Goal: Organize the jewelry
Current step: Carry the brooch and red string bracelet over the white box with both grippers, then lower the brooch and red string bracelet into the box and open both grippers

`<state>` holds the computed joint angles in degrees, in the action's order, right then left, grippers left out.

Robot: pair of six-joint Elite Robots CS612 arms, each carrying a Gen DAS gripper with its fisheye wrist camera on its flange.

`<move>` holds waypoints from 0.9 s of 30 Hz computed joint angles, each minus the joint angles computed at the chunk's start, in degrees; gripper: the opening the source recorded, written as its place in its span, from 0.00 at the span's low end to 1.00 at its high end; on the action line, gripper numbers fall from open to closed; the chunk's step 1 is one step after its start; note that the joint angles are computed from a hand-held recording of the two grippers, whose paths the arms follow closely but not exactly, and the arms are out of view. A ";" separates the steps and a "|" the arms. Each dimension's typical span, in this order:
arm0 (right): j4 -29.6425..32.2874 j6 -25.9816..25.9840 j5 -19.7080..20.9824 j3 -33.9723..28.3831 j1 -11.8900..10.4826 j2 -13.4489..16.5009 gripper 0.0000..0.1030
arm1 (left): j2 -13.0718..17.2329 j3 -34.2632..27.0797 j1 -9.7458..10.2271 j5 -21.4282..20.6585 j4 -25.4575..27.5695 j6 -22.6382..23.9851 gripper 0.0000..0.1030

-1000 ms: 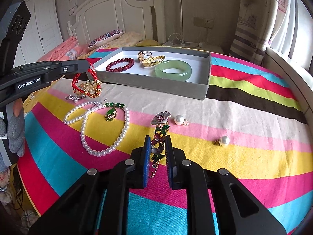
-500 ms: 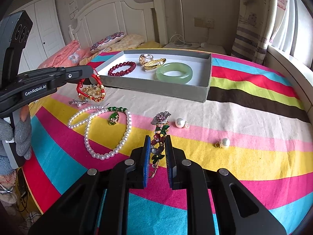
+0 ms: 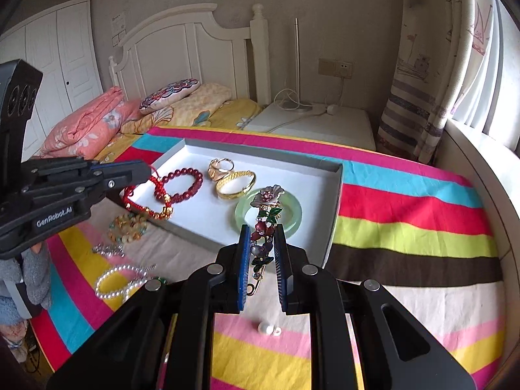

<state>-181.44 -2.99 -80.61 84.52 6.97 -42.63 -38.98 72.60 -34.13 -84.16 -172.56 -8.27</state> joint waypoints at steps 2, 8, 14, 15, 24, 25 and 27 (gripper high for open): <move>1.79 0.94 0.81 -2.63 -0.31 1.17 0.14 | 1.03 -2.02 0.38 -1.03 1.38 -1.24 0.04; 10.84 3.58 1.36 -11.28 -0.91 4.96 0.14 | 4.05 -7.61 0.83 -2.20 5.93 -3.31 0.04; 17.74 3.11 -1.67 -18.31 -0.58 8.22 0.15 | 6.29 -11.27 0.82 -1.73 10.12 -3.84 0.04; 18.68 3.39 -2.14 -19.10 -0.59 8.62 0.15 | 6.47 -11.42 0.79 -1.44 10.33 -3.86 0.05; 15.50 5.25 -2.78 -14.74 -1.32 7.11 0.43 | 4.26 -5.67 0.41 3.98 3.59 -6.98 0.76; 14.07 5.19 -2.20 -13.26 -1.47 6.41 0.43 | 3.63 -4.33 0.35 4.78 2.46 -7.40 0.77; 11.04 5.24 -1.19 -10.05 -1.68 4.91 0.43 | 2.03 -0.95 0.17 6.21 -0.05 -8.41 0.80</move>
<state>-170.40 2.25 -81.80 74.47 5.29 -37.73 -36.95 71.65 -33.96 -77.95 -172.61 -16.68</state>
